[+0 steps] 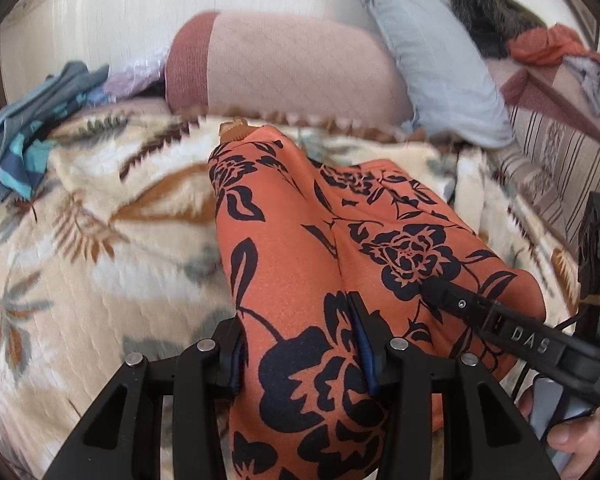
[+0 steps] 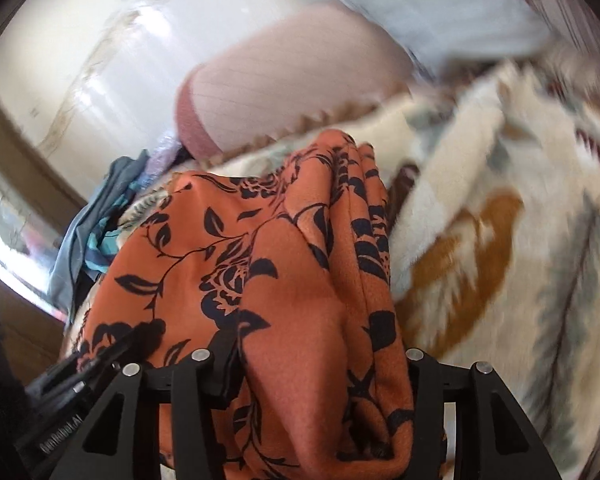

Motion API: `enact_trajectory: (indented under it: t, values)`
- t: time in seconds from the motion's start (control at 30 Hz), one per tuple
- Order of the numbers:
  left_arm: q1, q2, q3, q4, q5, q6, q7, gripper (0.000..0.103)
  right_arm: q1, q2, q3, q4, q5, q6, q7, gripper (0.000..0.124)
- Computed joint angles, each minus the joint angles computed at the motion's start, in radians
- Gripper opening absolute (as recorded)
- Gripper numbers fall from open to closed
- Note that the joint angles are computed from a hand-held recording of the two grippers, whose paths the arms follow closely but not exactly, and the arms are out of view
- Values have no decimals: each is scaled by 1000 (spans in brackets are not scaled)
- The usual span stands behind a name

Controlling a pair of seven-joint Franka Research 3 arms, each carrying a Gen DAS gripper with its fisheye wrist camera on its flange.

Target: Fold small clothes

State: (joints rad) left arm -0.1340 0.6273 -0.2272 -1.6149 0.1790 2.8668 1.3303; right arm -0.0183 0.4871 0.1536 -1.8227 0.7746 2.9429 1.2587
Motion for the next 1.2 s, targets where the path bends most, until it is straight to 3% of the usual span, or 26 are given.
enact_trajectory:
  t: [0.07,0.1,0.2,0.23,0.3,0.37,0.47,0.6,0.7,0.8,0.9,0.97,1.03,1.1,1.17,1.2]
  values:
    - [-50,4,66,-22,45,-9,-67,53,-4,12,-13,-8,-2,-79,42,59]
    - [-36,3,56,-41,35,14,-70,54,-33,15,14,-12,38,-97,16,63]
    - [94,6,-79,-53,-65,41,0,57,-94,-4,49,-9,153,-165,-73,64]
    - [120,5,-104,-63,-92,68,13,58,-93,-21,43,-20,177,-149,-105,64]
    - [122,0,-95,-72,-106,116,5,60,-107,-51,51,-40,264,-99,-201,64]
    - [109,7,-73,-62,-98,154,-13,67,-152,-69,95,-32,429,-54,-392,64]
    - [120,64,-92,31,-89,112,4,68,-176,-57,109,26,570,-63,-574,71]
    - [133,157,-126,174,-118,-3,65,70,-126,36,32,152,501,-149,-493,71]
    - [182,217,-205,254,-194,-88,162,72,-117,106,6,232,438,-203,-421,71]
    - [197,280,-246,367,-254,-243,253,78,-118,165,-10,303,362,-264,-336,71]
    - [186,325,-242,453,-306,-353,287,78,-102,228,-41,381,231,-318,-214,77]
    - [170,338,-224,488,-330,-397,299,78,-106,292,-51,465,142,-414,-122,78]
    - [153,327,-201,478,-347,-386,312,78,-136,326,-18,503,121,-490,-94,78]
    - [129,300,-172,446,-354,-349,328,71,-148,311,20,482,126,-500,-158,78]
    - [105,267,-142,402,-343,-292,341,58,-97,244,5,402,87,-388,-221,70]
    - [101,251,-138,380,-339,-268,351,53,-77,218,0,373,69,-348,-237,59]
